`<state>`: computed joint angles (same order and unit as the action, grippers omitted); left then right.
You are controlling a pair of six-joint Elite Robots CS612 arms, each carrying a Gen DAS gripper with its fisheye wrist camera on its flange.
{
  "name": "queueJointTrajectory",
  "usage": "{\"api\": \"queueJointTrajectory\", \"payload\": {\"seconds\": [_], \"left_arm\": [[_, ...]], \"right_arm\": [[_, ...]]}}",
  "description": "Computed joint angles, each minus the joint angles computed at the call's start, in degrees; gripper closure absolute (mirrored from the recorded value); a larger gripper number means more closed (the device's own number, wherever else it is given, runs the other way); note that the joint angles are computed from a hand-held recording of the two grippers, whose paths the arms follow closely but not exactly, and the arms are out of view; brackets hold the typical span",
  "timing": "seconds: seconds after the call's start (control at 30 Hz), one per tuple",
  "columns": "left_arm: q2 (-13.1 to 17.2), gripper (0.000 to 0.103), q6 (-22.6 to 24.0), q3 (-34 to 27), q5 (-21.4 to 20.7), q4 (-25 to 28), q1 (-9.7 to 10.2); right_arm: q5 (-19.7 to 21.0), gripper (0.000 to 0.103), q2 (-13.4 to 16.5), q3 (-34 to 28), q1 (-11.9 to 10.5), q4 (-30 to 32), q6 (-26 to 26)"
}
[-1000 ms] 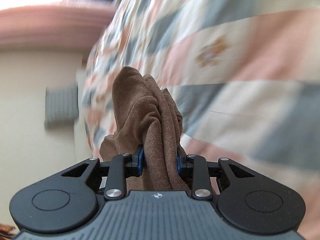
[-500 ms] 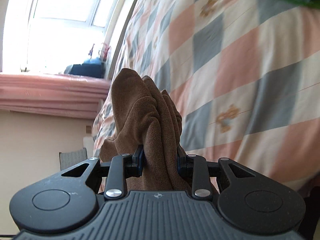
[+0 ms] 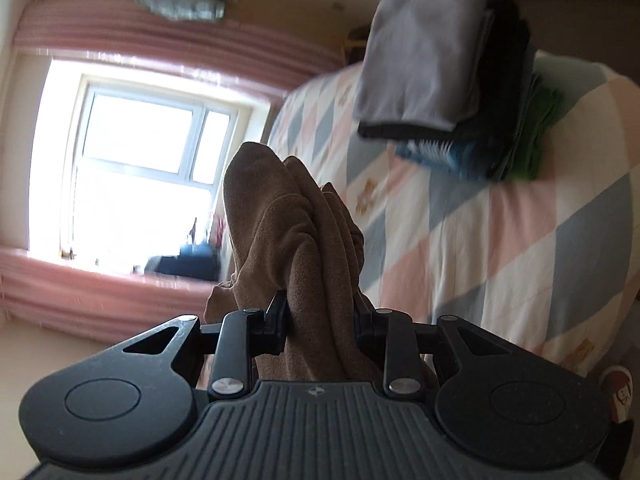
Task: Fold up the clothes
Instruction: 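Lift the folded brown shirt with both grippers and carry it to the clothes stack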
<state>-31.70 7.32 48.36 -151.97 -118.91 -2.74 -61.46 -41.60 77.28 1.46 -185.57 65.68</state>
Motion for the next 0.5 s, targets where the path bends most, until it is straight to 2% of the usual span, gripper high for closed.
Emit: {"api": "queueJointTrajectory", "payload": {"seconds": [0.1,0.17,0.23,0.33,0.43,0.5], "left_arm": [[1.9,0.081,1.9,-4.1,-0.1,3.2,-1.24],[2.8,0.081,0.6,-6.0,0.0,2.5,-2.0],[4.3,0.081,-2.5,-8.5,-0.7,-0.3,-2.66],[7.9,0.081,-13.1,-13.1,-0.7,-9.8,-3.75],[11.7,0.081,-26.5,-17.6,1.8,-20.9,-5.1],[14.7,0.081,-35.9,-21.2,4.3,-27.2,-6.1]], "right_arm": [[-2.4,0.074,0.0,0.9,-1.0,-2.5,2.5],[-2.9,0.073,-0.1,0.4,-1.8,-1.5,2.9],[-2.2,0.073,0.5,-1.6,-2.8,-0.3,0.8],[1.7,0.073,2.9,-6.8,-4.9,2.2,-2.3],[6.6,0.073,6.5,-14.7,-7.0,9.8,-7.0],[10.3,0.073,9.3,-21.0,-8.4,17.2,-11.8]]}}
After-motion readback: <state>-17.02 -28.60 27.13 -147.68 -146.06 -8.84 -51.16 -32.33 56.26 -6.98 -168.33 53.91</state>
